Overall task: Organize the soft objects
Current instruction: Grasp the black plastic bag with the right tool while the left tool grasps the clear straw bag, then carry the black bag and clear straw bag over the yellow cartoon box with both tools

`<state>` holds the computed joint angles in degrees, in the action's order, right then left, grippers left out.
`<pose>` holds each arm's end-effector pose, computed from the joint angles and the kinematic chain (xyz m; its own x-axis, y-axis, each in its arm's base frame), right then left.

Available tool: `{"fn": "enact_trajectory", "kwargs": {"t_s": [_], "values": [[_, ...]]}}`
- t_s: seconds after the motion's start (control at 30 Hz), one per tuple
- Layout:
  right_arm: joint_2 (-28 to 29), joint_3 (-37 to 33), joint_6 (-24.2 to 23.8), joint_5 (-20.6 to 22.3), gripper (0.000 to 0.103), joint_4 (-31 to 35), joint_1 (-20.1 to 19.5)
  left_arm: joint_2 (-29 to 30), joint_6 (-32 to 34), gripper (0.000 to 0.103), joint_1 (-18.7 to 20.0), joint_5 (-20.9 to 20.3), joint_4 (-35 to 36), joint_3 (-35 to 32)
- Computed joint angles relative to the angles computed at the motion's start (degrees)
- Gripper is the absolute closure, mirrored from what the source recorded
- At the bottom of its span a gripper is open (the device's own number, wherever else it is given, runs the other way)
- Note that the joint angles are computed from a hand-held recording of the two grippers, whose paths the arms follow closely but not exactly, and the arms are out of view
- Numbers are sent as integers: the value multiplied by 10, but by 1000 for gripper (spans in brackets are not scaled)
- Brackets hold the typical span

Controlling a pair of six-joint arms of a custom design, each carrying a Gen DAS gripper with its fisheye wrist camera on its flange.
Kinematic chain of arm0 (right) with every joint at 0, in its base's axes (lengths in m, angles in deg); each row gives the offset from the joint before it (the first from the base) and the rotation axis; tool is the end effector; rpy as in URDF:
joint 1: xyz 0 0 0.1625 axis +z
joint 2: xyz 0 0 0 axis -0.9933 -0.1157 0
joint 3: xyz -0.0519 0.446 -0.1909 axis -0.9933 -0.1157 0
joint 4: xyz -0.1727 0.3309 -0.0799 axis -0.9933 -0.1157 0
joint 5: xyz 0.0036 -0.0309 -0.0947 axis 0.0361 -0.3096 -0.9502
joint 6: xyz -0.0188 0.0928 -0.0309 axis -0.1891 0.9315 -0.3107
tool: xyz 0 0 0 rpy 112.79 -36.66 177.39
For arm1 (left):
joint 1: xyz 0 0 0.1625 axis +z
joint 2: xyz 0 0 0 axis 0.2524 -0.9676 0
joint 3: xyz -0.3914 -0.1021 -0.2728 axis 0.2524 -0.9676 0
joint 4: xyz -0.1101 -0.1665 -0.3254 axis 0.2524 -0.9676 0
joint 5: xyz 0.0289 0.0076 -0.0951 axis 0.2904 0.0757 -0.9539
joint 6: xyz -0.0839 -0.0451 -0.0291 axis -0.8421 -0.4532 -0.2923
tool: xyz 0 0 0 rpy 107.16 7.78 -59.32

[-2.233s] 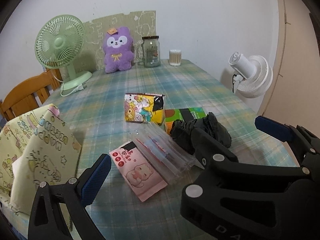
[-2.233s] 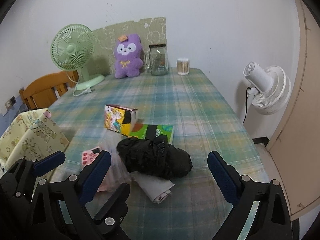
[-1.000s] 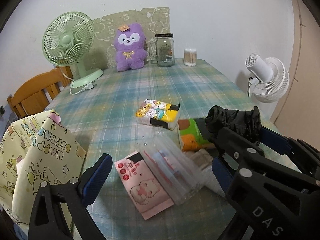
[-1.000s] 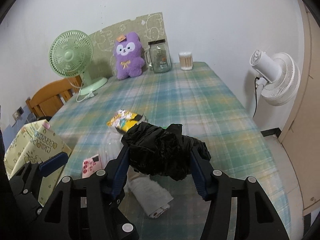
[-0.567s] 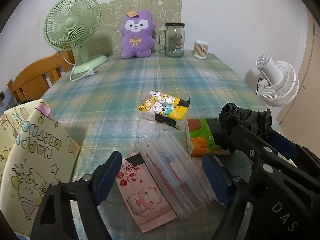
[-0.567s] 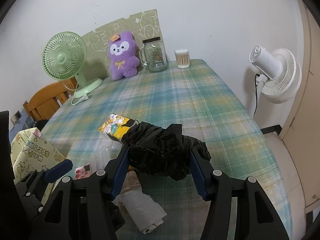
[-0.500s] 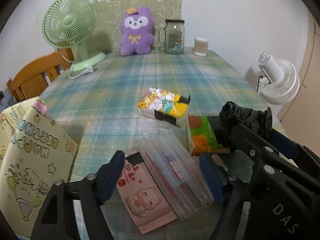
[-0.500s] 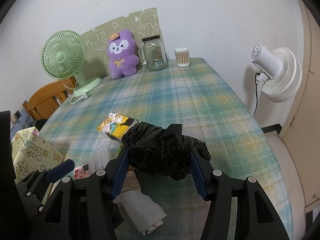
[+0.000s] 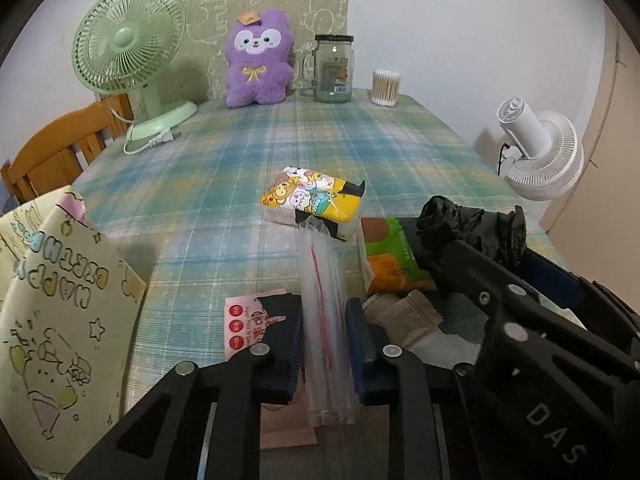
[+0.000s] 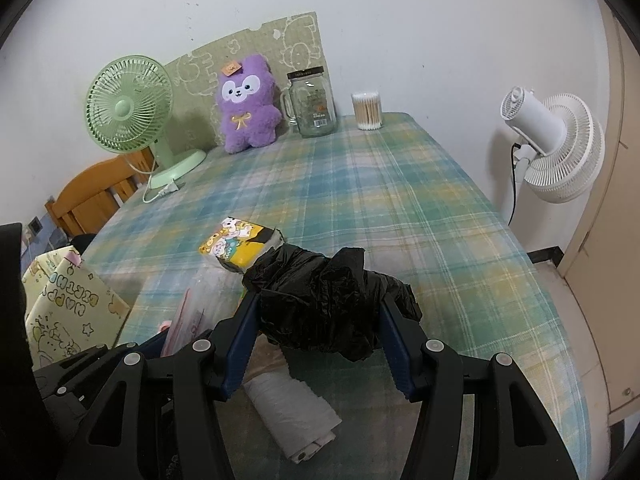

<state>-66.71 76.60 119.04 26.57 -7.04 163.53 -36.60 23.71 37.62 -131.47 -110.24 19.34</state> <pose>-0.0306 -0.7387 0.2347 -0.8074 0.3195 0.4960 -0.2851 0.5246 -0.8022 -0.3677 -0.7868 -0.1240 -0.6355 0.4828 -0.6025 0.7164 0.6597 -0.2270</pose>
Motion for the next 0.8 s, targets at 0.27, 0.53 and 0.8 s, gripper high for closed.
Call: {"fn": "enact_trajectory", "kwargs": {"t_s": [0.27, 0.53, 0.8], "values": [[-15, 34, -4, 2, 42, -29, 8, -17, 17, 87, -6, -3, -40, 37], [-33, 69, -2, 11, 42, -59, 19, -35, 33, 87, -14, -2, -78, 73], [-52, 96, -2, 21, 42, -77, 34, -60, 27, 87, -25, -4, -103, 112]]}}
